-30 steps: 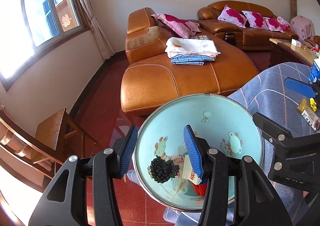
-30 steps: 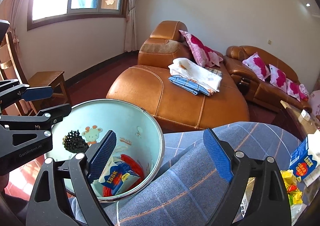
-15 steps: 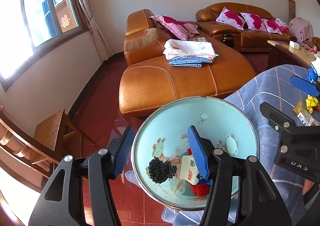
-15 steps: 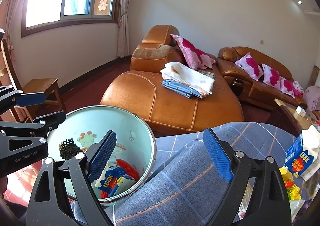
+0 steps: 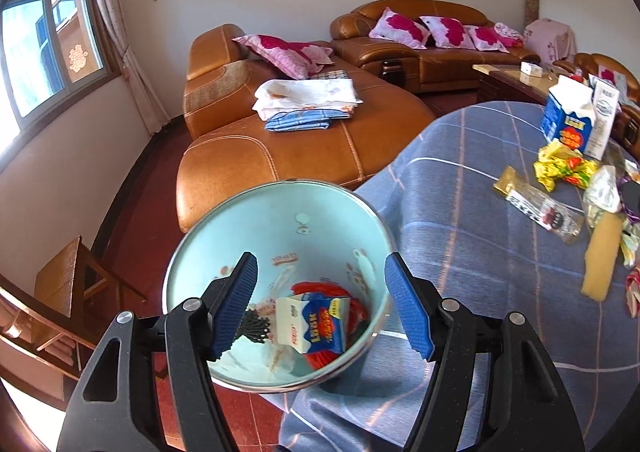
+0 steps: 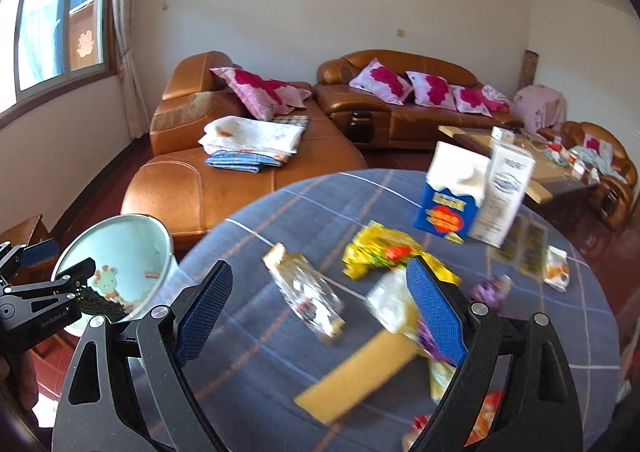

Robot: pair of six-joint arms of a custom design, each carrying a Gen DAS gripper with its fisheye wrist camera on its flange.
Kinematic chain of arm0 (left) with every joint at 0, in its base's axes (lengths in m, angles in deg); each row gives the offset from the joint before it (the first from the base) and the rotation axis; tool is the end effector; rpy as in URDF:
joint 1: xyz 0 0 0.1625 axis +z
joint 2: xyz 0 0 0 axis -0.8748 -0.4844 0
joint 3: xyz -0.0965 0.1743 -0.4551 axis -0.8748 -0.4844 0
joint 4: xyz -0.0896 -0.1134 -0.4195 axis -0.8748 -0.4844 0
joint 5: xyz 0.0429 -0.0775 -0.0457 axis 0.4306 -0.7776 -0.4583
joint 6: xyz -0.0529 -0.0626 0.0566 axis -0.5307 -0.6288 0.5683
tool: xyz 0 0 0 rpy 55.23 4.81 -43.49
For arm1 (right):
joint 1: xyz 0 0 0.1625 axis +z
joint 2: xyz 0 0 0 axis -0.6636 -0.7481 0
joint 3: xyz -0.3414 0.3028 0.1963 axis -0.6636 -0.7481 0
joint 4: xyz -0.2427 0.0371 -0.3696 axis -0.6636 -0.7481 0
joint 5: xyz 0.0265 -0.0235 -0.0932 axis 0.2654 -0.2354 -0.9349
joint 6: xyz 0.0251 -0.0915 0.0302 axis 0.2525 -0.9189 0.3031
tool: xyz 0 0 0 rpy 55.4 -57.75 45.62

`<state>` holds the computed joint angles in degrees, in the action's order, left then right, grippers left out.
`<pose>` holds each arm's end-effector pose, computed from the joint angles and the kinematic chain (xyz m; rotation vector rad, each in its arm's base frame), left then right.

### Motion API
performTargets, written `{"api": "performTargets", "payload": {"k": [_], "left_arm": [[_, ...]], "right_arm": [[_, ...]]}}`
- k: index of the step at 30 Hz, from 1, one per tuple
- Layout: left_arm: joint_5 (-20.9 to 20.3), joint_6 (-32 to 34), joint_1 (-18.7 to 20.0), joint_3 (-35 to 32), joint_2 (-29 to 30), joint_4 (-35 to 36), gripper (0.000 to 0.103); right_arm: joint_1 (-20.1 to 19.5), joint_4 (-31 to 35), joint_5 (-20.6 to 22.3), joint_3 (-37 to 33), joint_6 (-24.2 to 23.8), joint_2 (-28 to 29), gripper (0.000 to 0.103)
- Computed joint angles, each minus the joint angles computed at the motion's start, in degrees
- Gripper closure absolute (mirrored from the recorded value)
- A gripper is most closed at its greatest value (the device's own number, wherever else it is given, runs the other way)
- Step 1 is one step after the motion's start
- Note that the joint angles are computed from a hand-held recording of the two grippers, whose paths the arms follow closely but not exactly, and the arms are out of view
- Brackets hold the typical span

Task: Collect trash
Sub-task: 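Grasp the yellow sponge with the left tool while the right tool grasps the red packet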

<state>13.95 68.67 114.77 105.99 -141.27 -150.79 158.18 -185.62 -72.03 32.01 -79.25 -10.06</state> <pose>-0.0763 -0.4811 0.2861 0.3868 2.0234 -0.9106 0.3247 -0.4955 0.0495 0.6490 -2.1526 1.0905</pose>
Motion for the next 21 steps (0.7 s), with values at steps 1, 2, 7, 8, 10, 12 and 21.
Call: {"api": "performTargets", "payload": {"k": [1,2,7,8,10,12,21], "left_arm": [[-0.6,-0.1,-0.7,0.3,0.5,0.2,0.037],[-1.2,-0.2,-1.3,0.6,0.9,0.2,0.037],[-4.9,0.0,-4.3,1.1,3.2,0.6,0.037],[-5.4,0.5,-4.9,1.0,3.9,0.0,0.037],[-6.3,1.3,-6.0,0.9,5.5,-1.2,0.035],[-7.1,0.8,-6.9,0.6,7.0,-0.8,0.03],[-11.7,1.1,-9.0,-1.3,13.5,0.5,0.029]], "right_arm": [[-0.4,-1.2,-1.2,1.6,0.6,-0.8,0.016],[-0.9,-2.1,-2.3,3.2,1.5,-1.6,0.016],[-3.4,-6.0,-5.9,10.6,6.3,-5.2,0.015],[-3.9,-6.9,-6.6,11.6,6.8,-5.6,0.014],[-4.5,-9.0,-8.2,13.2,7.4,-6.1,0.013],[-5.4,-9.7,-8.6,14.8,9.0,-7.0,0.013],[-7.1,-8.3,-8.3,17.2,9.4,-8.9,0.011]]}}
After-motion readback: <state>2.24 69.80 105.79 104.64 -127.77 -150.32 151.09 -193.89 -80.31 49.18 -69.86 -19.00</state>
